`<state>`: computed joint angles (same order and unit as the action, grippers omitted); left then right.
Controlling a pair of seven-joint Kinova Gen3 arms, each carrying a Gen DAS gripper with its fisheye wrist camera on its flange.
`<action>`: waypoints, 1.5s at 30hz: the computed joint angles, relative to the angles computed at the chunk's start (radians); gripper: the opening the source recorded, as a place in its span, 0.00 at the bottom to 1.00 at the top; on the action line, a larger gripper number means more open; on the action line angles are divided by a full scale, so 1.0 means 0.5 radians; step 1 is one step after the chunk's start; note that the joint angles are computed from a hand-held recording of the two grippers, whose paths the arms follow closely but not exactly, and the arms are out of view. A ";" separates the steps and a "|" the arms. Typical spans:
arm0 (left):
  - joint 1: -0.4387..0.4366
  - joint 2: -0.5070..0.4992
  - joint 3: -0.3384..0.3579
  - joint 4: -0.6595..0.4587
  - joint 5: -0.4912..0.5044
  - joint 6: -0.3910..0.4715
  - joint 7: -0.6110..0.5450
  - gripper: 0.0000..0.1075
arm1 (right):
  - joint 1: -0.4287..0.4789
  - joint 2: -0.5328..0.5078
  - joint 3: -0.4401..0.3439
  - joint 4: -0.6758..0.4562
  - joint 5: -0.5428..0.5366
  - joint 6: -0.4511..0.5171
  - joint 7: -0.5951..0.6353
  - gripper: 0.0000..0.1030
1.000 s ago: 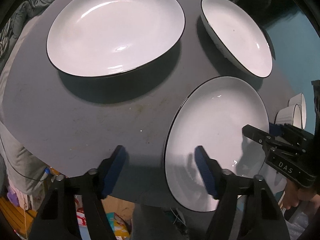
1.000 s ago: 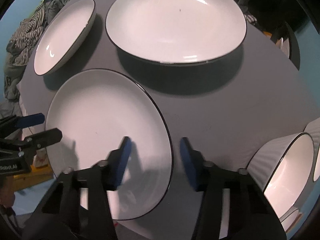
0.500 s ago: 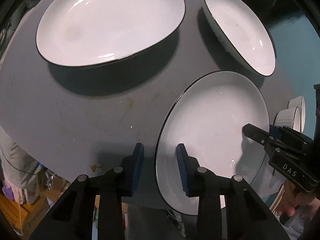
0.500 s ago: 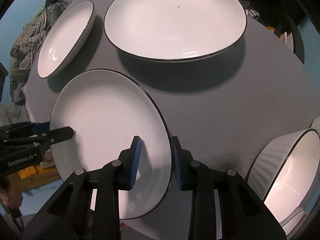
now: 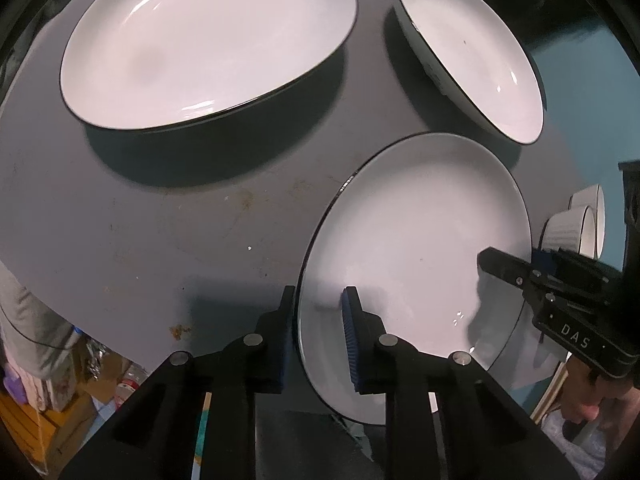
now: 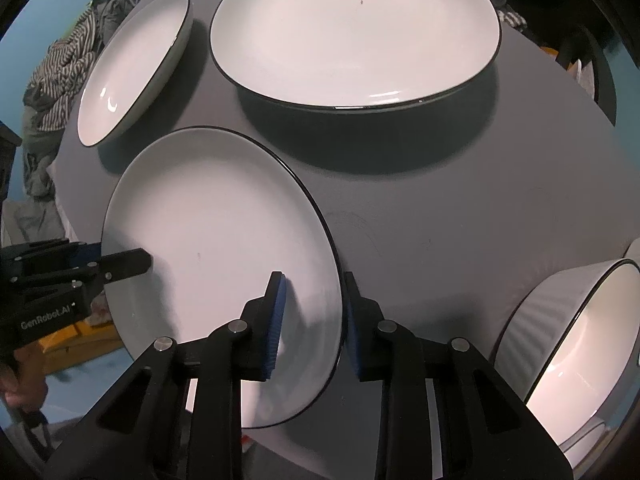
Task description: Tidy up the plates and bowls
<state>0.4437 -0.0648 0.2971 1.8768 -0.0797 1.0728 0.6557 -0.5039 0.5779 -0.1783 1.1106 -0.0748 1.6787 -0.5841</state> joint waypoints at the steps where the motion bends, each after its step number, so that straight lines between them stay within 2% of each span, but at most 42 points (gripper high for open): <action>1: 0.008 -0.022 0.016 0.019 -0.021 -0.006 0.072 0.18 | -0.005 0.012 0.002 -0.016 0.000 0.018 -0.009 0.24; 4: 0.025 -0.064 0.064 0.060 -0.059 -0.007 0.189 0.17 | -0.014 0.027 0.004 -0.030 0.001 0.040 -0.027 0.23; 7: -0.009 0.004 0.020 -0.012 -0.071 0.008 0.108 0.17 | -0.015 0.047 0.008 -0.050 -0.012 0.063 -0.055 0.21; 11: -0.009 -0.025 -0.012 -0.049 -0.024 0.092 -0.012 0.17 | -0.004 0.103 0.014 -0.134 -0.032 0.133 -0.097 0.20; 14: -0.020 -0.004 -0.002 0.008 -0.024 0.009 -0.008 0.17 | -0.013 0.110 0.011 -0.133 -0.034 0.143 -0.111 0.19; 17: -0.026 -0.038 -0.010 0.023 0.007 0.008 -0.015 0.17 | -0.019 0.096 0.017 -0.107 -0.032 0.140 -0.144 0.19; 23: -0.074 0.036 -0.073 -0.015 0.056 -0.037 -0.180 0.17 | -0.015 0.168 0.031 -0.221 -0.034 0.241 -0.212 0.19; 29: -0.083 0.072 -0.109 -0.016 0.089 -0.095 -0.222 0.17 | -0.026 0.172 0.032 -0.230 -0.028 0.248 -0.249 0.19; 34: -0.108 0.062 -0.129 -0.021 0.113 -0.080 -0.308 0.17 | -0.025 0.178 0.031 -0.250 -0.035 0.258 -0.282 0.19; 45: -0.133 0.026 -0.111 -0.051 0.067 -0.044 -0.310 0.17 | -0.011 0.191 0.034 -0.310 -0.054 0.286 -0.311 0.19</action>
